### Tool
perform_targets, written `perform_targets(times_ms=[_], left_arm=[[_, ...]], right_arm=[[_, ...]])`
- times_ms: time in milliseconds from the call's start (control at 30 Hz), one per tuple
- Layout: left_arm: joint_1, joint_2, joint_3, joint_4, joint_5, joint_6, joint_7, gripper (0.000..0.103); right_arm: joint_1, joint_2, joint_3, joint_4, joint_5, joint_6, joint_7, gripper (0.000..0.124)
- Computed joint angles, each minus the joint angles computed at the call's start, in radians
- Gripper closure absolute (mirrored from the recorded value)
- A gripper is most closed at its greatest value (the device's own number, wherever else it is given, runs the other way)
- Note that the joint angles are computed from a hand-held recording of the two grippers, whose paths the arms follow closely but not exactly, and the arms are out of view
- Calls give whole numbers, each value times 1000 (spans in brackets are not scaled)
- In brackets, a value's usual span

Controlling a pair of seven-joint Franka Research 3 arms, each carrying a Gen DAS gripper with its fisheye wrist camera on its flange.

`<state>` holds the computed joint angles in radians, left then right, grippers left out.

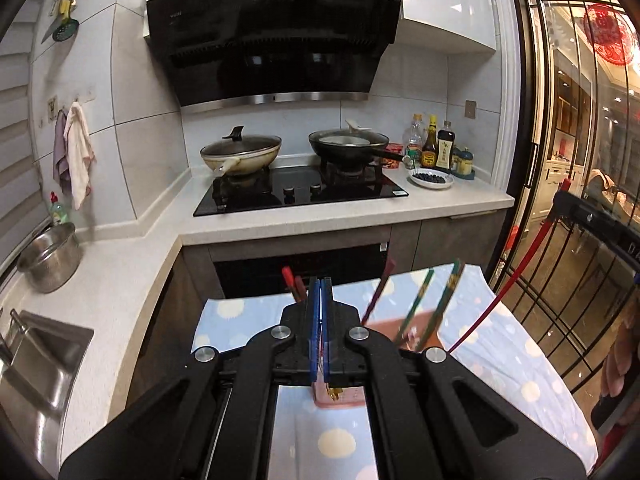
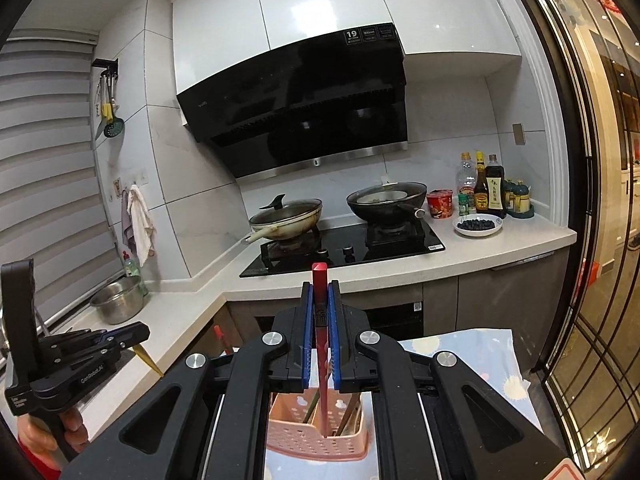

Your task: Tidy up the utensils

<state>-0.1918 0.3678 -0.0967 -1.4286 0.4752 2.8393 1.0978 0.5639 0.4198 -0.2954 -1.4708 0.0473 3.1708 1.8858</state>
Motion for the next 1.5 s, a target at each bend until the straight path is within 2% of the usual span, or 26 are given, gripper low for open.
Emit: perform_targets(times_ms=[100, 300, 500, 633, 667, 700, 733, 800, 833, 1067, 1200, 1367, 1500], left_arm=[[12, 83, -23, 124, -44, -40, 54, 103], [1, 216, -27, 309, -109, -129, 126, 103], [-9, 308, -23, 414, -153, -201, 171, 103], [-15, 350, -16, 466, -174, -240, 174, 101], [-15, 355, -15, 472, -179, -247, 170, 100], [-19, 359, -5, 477, -177, -254, 157, 91], [-26, 362, 8, 480, -170, -258, 137, 70], [-40, 339, 40, 433, -138, -222, 77, 46], [-48, 322, 56, 403, -115, -203, 48, 44], [-31, 260, 38, 308, -81, -170, 21, 44], [-33, 199, 43, 215, -49, -133, -17, 38], [-46, 102, 57, 69, 16, -87, -96, 32], [-47, 16, 59, -64, 73, -43, -170, 29]], right_arm=[[-38, 73, 23, 118, 3, -59, -1, 117], [-102, 194, 84, 303, -29, -176, 0, 117], [-151, 310, 146, 470, -47, -288, -9, 117], [-165, 350, 167, 525, -54, -329, -12, 116], [-168, 351, 173, 520, -53, -323, -13, 115], [-164, 350, 165, 516, -57, -322, -4, 109], [-158, 346, 155, 506, -64, -314, 9, 102], [-149, 328, 141, 469, -74, -285, 29, 93], [-147, 319, 140, 452, -77, -273, 32, 92], [-125, 235, 123, 314, -88, -202, 37, 89], [-93, 166, 99, 196, -100, -153, 44, 83], [-34, 72, 51, 35, -120, -105, 71, 81], [55, -5, -34, -107, -176, -86, 136, 80]])
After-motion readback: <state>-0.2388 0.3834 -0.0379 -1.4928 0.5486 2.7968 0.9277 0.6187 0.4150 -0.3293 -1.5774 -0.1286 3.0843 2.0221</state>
